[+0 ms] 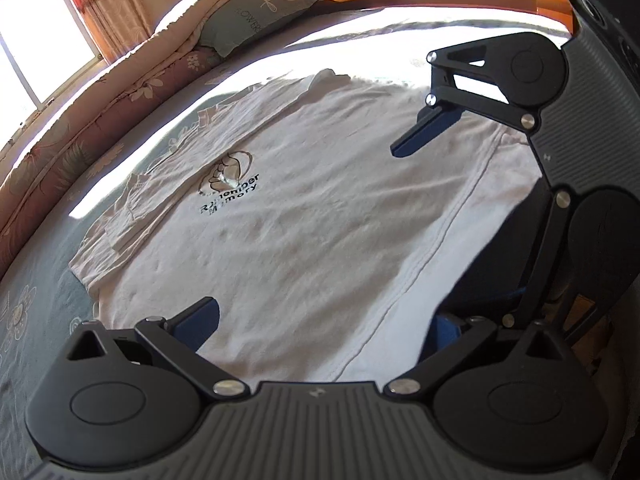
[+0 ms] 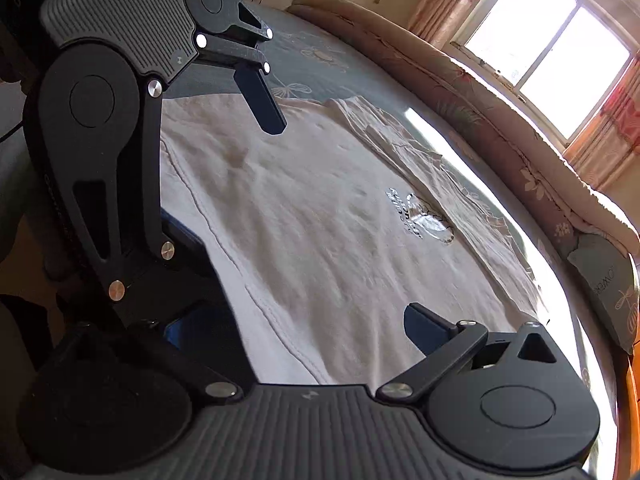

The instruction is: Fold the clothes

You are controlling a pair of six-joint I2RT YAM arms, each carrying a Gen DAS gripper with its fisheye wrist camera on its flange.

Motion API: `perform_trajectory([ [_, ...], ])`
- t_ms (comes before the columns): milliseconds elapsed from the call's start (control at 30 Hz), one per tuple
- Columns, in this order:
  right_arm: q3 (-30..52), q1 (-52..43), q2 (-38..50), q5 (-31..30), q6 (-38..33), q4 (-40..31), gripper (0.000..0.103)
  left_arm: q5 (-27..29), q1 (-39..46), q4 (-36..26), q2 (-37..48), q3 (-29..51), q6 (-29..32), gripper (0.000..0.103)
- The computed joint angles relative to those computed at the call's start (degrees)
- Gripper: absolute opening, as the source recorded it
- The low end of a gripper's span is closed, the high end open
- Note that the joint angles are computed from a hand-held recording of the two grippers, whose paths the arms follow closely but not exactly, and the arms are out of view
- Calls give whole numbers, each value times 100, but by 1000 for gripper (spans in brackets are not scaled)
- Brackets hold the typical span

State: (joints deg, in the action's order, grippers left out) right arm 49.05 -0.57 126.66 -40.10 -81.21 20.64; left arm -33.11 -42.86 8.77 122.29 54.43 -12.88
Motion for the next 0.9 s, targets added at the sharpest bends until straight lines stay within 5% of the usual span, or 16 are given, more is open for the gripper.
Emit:
perform_trajectory([
  [133, -191, -159, 243, 50, 586, 1196, 103, 373, 43, 190, -59, -261, 90, 102],
  [433, -277, -391, 368, -142, 1140, 2048, 103, 248, -110, 214, 431, 292, 282, 102],
  [667, -104, -411, 393, -221, 1169, 1818, 103, -635, -264, -84, 602, 444, 391, 102],
  [900, -181, -573, 713, 143, 965, 2518, 103, -1360, -460, -369, 393, -13, 163, 102],
])
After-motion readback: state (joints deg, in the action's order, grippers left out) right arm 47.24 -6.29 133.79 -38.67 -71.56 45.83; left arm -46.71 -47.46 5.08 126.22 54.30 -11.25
